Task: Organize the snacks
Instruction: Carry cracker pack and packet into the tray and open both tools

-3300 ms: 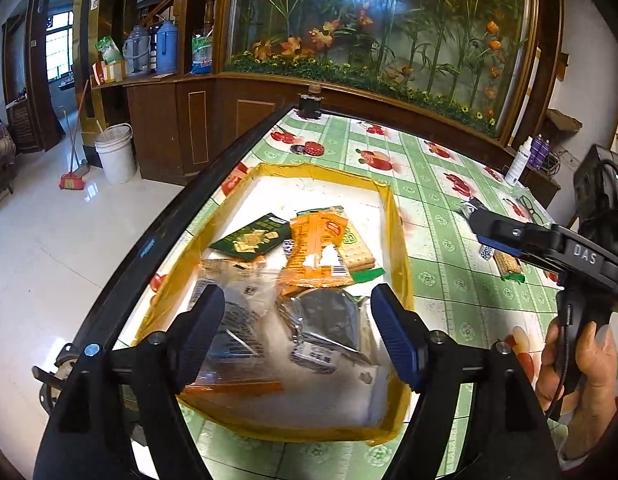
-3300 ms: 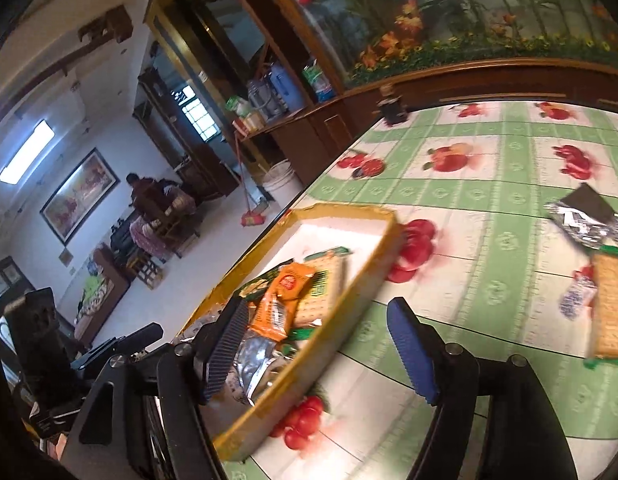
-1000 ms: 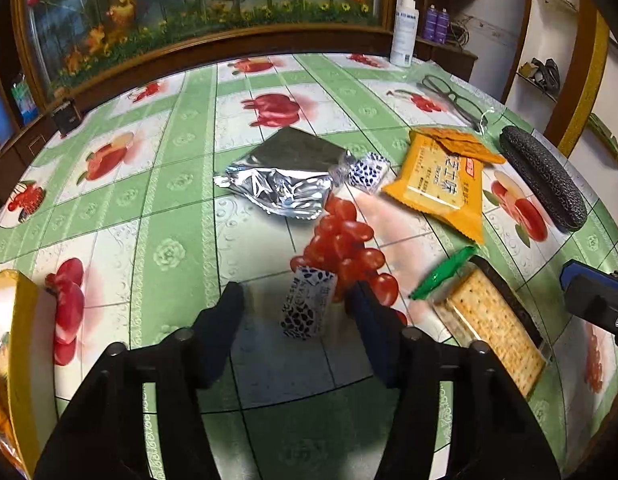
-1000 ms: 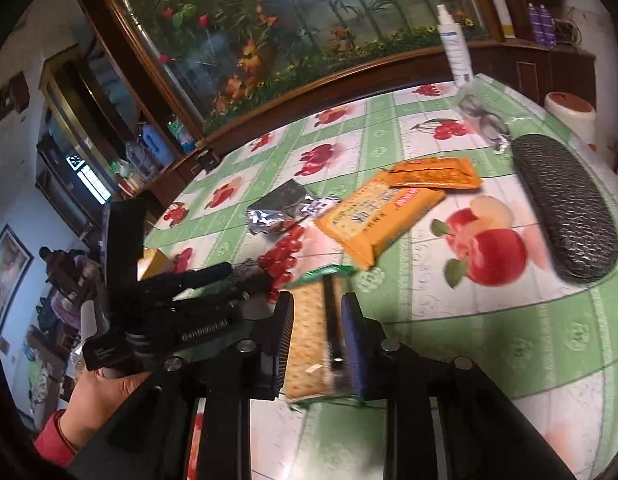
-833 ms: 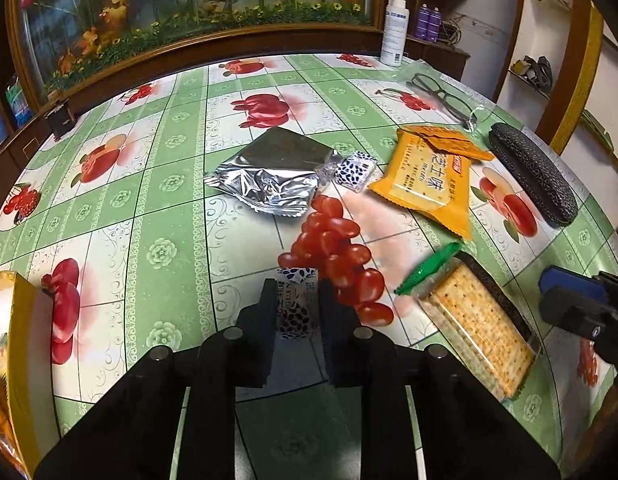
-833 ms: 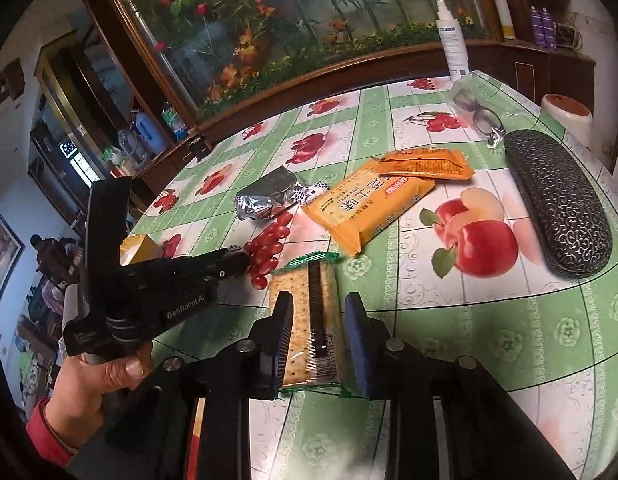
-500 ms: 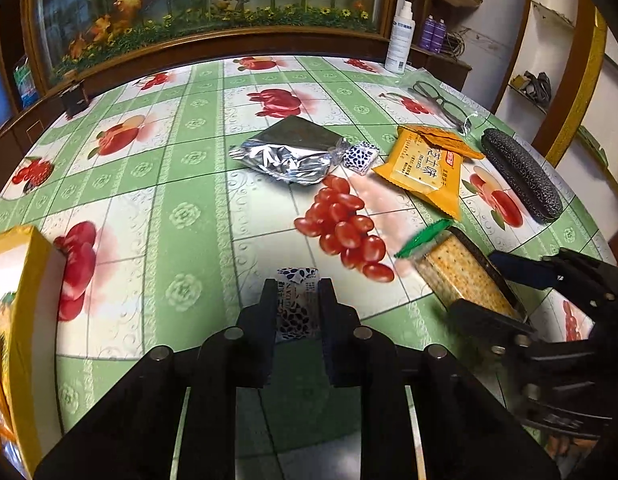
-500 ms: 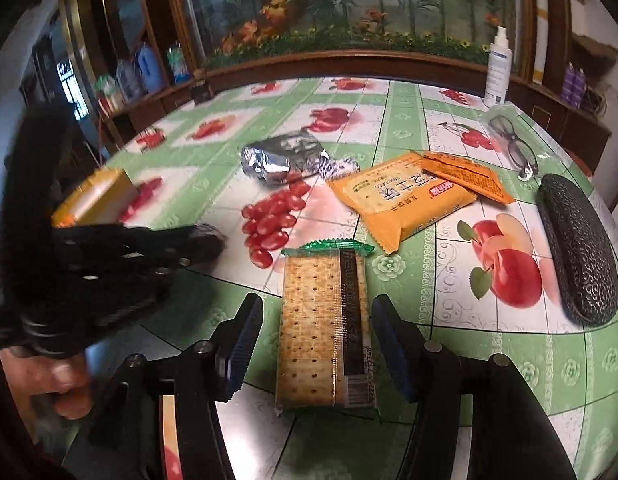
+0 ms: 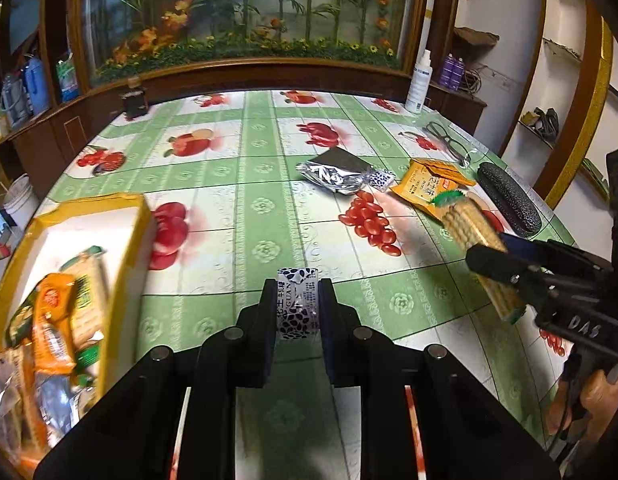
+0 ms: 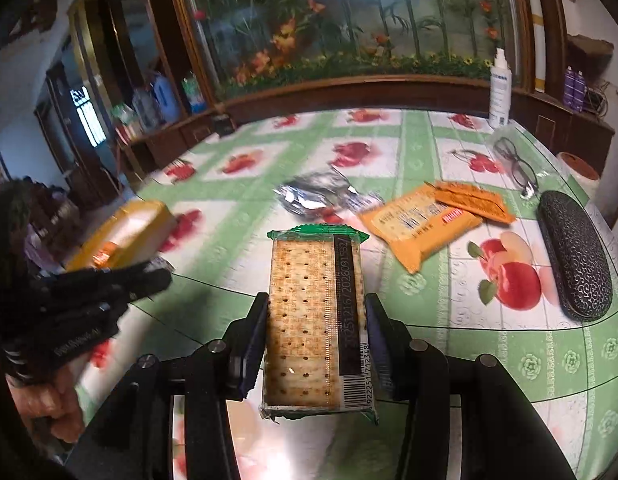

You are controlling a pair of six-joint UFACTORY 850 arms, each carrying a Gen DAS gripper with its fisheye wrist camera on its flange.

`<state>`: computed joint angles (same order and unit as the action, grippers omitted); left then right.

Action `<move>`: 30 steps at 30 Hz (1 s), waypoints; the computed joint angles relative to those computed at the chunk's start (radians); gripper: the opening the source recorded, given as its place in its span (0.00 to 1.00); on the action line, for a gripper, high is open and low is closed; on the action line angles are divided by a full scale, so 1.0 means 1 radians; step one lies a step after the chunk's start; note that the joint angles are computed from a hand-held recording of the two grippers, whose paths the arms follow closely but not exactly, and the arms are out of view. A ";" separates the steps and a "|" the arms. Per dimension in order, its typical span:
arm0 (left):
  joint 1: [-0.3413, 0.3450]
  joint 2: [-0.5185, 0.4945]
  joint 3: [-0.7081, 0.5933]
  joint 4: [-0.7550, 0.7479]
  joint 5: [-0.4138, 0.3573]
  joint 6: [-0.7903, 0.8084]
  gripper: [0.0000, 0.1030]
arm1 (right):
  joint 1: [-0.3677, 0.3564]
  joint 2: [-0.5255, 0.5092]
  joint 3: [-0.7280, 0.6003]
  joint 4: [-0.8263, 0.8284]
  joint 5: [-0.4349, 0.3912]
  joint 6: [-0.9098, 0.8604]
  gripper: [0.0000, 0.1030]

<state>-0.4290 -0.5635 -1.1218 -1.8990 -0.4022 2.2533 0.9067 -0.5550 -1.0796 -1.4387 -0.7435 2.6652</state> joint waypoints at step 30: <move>0.171 0.112 0.157 -0.525 -0.004 0.501 0.16 | 0.046 -0.152 -0.302 -0.227 0.144 -0.029 0.46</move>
<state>-0.2580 -0.4519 -0.9646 -2.4239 -0.4063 2.7547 0.9530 -0.7073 -1.3815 -1.6660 -0.5996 2.6362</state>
